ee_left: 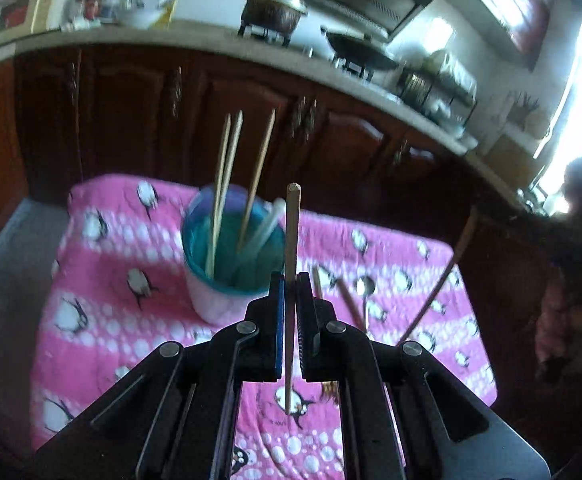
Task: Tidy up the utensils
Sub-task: 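Lift both chopsticks and carry them above the holder, then open both tools to drop the chopsticks into the holder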
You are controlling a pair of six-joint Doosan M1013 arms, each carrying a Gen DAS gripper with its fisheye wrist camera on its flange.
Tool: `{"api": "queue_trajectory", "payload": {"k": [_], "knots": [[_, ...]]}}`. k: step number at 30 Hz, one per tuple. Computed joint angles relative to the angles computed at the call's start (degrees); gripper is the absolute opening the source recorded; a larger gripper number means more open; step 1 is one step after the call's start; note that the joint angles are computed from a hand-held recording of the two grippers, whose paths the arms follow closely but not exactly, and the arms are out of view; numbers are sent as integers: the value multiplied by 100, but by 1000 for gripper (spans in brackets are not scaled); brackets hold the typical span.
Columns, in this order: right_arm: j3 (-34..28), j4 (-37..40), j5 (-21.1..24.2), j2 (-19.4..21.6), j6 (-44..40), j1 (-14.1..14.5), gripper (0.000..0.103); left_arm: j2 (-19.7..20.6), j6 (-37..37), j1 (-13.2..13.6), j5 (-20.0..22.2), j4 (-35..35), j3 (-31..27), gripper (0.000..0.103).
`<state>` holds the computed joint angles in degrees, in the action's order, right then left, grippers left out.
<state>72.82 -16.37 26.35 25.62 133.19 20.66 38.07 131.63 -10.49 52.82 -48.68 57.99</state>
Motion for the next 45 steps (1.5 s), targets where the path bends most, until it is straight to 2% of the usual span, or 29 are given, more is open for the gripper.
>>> {"api": "queue_trajectory", "payload": {"k": [3, 9, 13, 16, 18, 22, 26, 33, 37, 42, 45], "knots": [[-215, 132, -96, 78, -140, -22, 7, -6, 54, 59, -81, -174, -194, 4], [-923, -139, -95, 397, -38, -47, 7, 169, -195, 14, -726, -36, -724, 4], [-1381, -274, -90, 659, 67, -70, 7, 422, -546, -58, -967, 326, -1164, 4], [-1797, -745, 94, 922, 334, -52, 7, 588, -783, -137, -1151, 733, -1387, 4], [-2024, -769, 179, 1083, 320, -62, 7, 678, -913, -182, -1226, 998, -1488, 4], [-2340, -741, 260, 1340, 348, -92, 7, 840, -1152, -236, -1288, 1360, -1621, 4], [-2590, -724, 402, 1572, 254, -106, 7, 997, -1397, -273, -1170, 1639, -1749, 4], [-3081, 509, 907, 2001, -761, -194, 7, 1149, -1647, -314, -958, 1915, -1802, 4], [-3300, 858, 1181, 2207, -961, -226, 7, 1227, -1846, -333, -823, 2089, -1869, 4], [-3190, 1081, 1110, 2212, -1009, -262, 7, 1258, -1938, -342, -765, 2192, -1900, 4], [-3202, 1299, 1268, 2215, -1082, -297, 17, 1256, -1981, -333, -724, 2165, -1888, 8]]}}
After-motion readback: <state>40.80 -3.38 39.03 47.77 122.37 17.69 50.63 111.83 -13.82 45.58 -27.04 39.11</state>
